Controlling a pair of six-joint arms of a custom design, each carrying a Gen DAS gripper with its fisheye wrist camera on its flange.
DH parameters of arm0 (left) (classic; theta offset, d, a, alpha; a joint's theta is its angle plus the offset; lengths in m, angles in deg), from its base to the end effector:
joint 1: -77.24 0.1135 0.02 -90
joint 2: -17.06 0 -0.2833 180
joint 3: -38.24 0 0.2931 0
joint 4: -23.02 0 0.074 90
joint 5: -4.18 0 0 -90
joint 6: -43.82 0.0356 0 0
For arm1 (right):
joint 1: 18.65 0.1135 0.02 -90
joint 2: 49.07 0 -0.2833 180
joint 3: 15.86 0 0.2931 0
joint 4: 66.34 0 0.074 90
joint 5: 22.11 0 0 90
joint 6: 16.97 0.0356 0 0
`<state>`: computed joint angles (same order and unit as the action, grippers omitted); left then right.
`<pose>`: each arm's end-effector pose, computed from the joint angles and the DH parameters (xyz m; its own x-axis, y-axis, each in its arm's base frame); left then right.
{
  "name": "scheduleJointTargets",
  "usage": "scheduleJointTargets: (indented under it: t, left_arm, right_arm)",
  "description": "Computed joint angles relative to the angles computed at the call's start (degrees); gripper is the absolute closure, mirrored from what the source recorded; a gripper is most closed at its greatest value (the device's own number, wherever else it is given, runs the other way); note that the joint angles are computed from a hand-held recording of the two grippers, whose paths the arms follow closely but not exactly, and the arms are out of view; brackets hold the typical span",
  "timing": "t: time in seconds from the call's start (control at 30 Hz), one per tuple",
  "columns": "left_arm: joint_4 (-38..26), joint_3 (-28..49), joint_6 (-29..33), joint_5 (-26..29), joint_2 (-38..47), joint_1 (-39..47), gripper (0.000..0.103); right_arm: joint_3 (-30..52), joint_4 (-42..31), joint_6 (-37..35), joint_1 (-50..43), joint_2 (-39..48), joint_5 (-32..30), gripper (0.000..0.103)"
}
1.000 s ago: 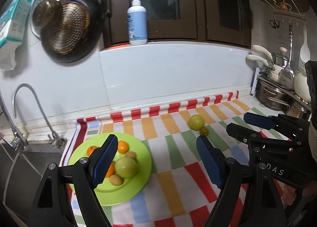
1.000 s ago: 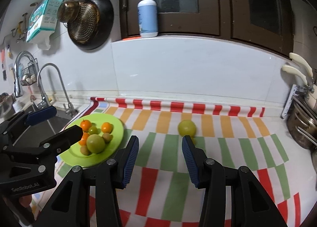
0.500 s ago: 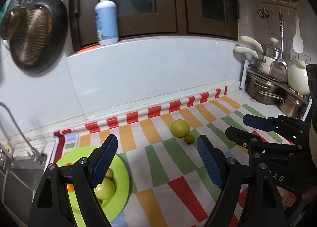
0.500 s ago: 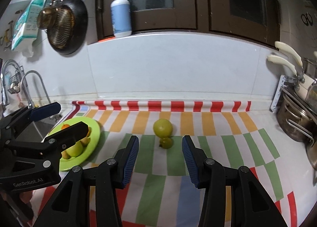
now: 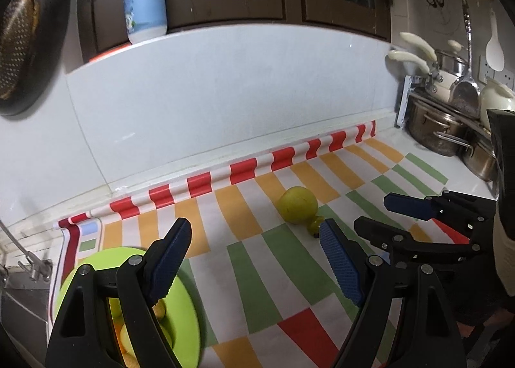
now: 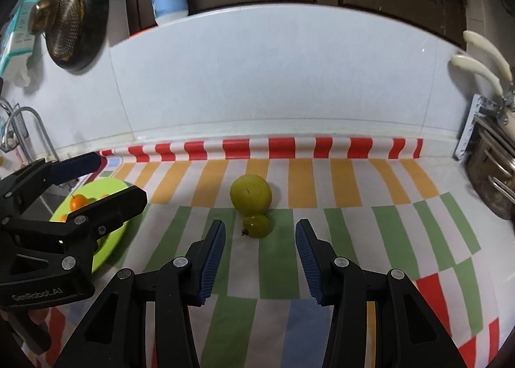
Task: Organize fruits
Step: 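Move left tool toward the large yellow-green fruit while right tool approaches the small one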
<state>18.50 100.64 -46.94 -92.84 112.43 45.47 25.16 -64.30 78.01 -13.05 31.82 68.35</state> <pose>0.3246 -0.1959 0.1695 -0.5232 0.3085 -0.7944 0.4332 0.8990 0.0639 0.2853 0.0277 0.1381 -0.6160 0.0268 -0.7873 -0.0379 0.9973 0.0637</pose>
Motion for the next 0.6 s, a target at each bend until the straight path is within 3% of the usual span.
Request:
scheduleJointTargets:
  t: [0.6]
  left_arm:
    - [-2.55, 7.64, -3.01, 1.64, 10.61, 2.22, 0.021]
  right_arm:
    - [13.36, 0.66, -2.10, -0.25, 21.00, -2.43, 0.057]
